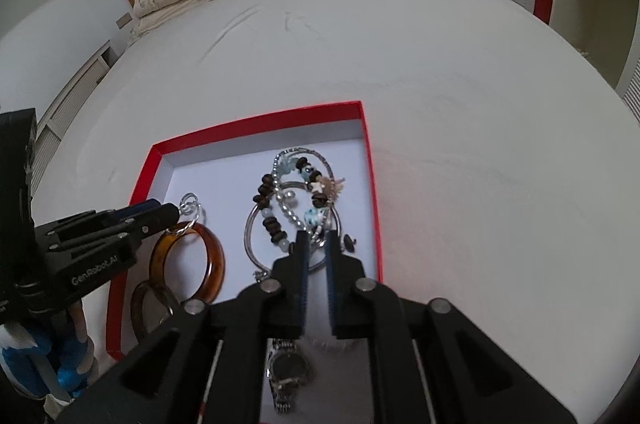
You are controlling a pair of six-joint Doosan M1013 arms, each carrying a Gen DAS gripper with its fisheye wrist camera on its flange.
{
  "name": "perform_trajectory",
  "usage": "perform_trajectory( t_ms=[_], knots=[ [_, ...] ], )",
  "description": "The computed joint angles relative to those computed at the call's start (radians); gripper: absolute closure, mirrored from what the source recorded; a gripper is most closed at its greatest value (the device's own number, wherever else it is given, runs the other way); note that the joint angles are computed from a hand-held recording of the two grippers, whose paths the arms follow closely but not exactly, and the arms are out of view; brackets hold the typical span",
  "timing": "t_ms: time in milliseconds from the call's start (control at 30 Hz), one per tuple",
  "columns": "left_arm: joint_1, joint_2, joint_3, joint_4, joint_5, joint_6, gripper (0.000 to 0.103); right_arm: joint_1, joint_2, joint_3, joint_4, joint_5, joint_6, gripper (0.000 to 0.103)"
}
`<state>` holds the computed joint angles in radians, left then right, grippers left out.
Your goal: Organize jewelry
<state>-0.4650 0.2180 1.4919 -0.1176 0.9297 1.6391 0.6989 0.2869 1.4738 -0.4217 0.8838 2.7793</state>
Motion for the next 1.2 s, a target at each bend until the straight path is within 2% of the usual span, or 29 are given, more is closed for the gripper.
perform_trajectory(
  t_ms=[67, 100, 400, 567, 900, 1033, 1133, 1200],
  knots=[
    [0.003, -0.014, 0.009, -0.002, -0.006, 0.005, 0.064, 0.006, -0.005, -0.002, -0.015, 0.009, 0.011, 0.066],
    [0.004, -0.022, 0.013, -0.004, -0.009, 0.005, 0.060, 0.011, -0.009, -0.004, -0.027, 0.017, 0.019, 0.065],
    [0.027, -0.137, 0.053, -0.013, -0.048, 0.013, 0.042, 0.069, -0.031, -0.051, -0.133, 0.109, 0.072, 0.064],
    [0.036, -0.189, 0.056, 0.012, -0.052, -0.005, 0.036, 0.113, -0.032, -0.102, -0.183, 0.159, 0.082, 0.063],
    [0.116, -0.340, 0.144, 0.049, -0.080, -0.013, 0.025, 0.222, -0.007, -0.203, -0.237, 0.248, 0.091, 0.057],
    [0.166, -0.404, 0.187, 0.043, -0.090, -0.004, 0.020, 0.267, 0.011, -0.239, -0.245, 0.266, 0.091, 0.057],
    [0.201, -0.442, 0.211, 0.045, -0.090, -0.007, 0.016, 0.296, 0.024, -0.258, -0.246, 0.274, 0.094, 0.049],
    [0.220, -0.464, 0.226, 0.051, -0.097, -0.012, 0.012, 0.313, 0.033, -0.269, -0.251, 0.287, 0.096, 0.048]
  ],
)
